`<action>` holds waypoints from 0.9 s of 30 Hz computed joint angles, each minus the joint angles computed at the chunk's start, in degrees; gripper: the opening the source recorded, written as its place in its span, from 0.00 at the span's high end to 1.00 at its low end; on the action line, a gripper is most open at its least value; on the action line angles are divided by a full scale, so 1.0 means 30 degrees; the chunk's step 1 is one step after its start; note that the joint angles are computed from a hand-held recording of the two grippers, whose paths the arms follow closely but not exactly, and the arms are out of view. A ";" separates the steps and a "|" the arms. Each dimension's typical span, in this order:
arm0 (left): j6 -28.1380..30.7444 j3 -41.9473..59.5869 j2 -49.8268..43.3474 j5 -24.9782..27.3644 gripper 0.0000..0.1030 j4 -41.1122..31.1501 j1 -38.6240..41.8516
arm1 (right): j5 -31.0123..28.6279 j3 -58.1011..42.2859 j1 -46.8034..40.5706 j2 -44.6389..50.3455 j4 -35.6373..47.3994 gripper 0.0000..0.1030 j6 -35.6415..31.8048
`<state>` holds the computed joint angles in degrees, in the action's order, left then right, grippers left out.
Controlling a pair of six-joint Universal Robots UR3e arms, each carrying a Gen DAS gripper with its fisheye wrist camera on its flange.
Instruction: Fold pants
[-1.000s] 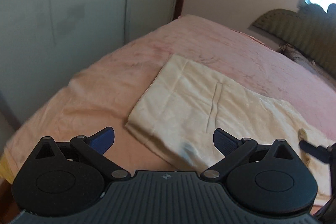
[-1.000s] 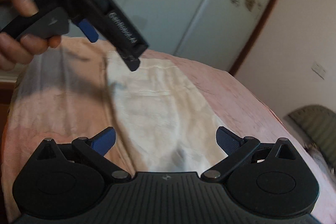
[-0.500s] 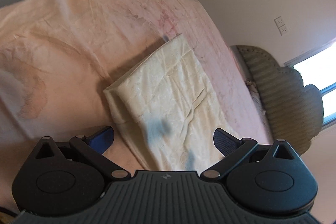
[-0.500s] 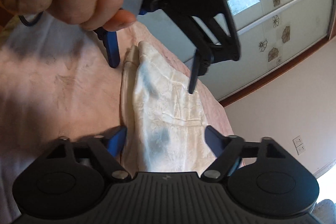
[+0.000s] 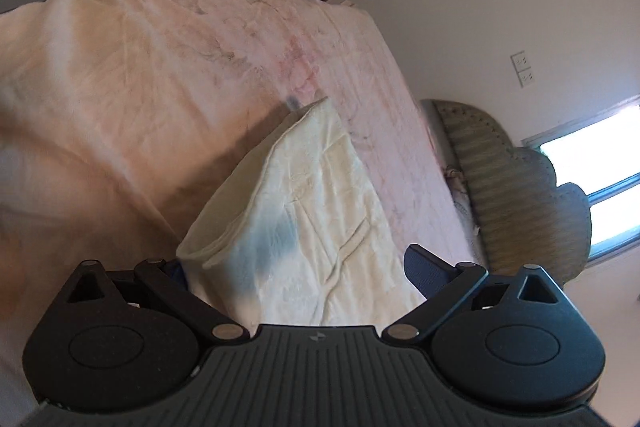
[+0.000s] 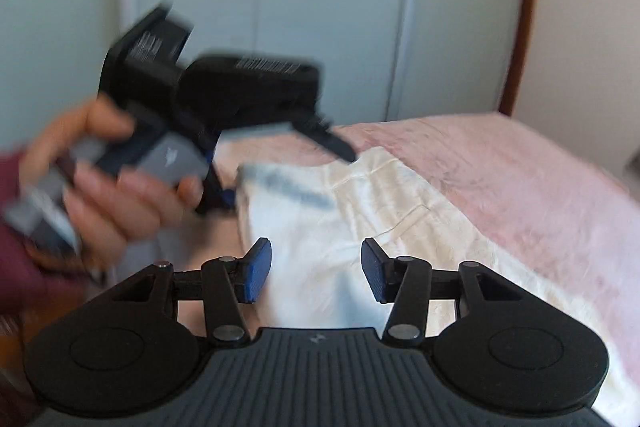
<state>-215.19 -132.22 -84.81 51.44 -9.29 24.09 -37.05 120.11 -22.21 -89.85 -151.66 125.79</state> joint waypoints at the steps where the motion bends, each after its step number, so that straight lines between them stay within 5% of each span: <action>1: 0.0374 0.0464 -0.0412 0.0252 0.14 -0.0195 -0.0227 | -0.0464 -0.0917 0.0276 0.0702 -0.0099 0.53 0.0988; 4: 0.0840 0.1729 -0.1240 0.1505 0.33 -0.1033 -0.1069 | -0.3324 -0.3558 0.1814 0.3623 -0.1681 0.45 0.3104; 6: 0.1052 0.2208 -0.1562 0.2301 0.54 -0.1150 -0.1541 | -0.5085 -0.5512 0.2749 0.5477 -0.0770 0.45 0.3697; 9: 0.1923 0.3287 -0.1691 0.4756 0.83 -0.2190 -0.2835 | -0.4693 -0.6414 0.2518 0.6239 0.0618 0.43 0.3373; 17: 0.3763 0.5176 -0.0264 1.1986 0.87 -0.1258 -0.9007 | -0.1599 -0.5958 0.1086 0.5987 -0.1254 0.40 0.4051; 23: 0.4322 0.9307 -0.2073 1.5400 0.87 -0.1982 -1.4040 | 0.1865 -0.5286 -0.1284 0.5143 -0.0458 0.40 0.3846; 27: 0.4396 1.2307 -0.4204 1.6329 0.87 -0.2241 -1.6568 | 0.4618 -0.3670 -0.4419 0.3408 0.1605 0.39 0.1390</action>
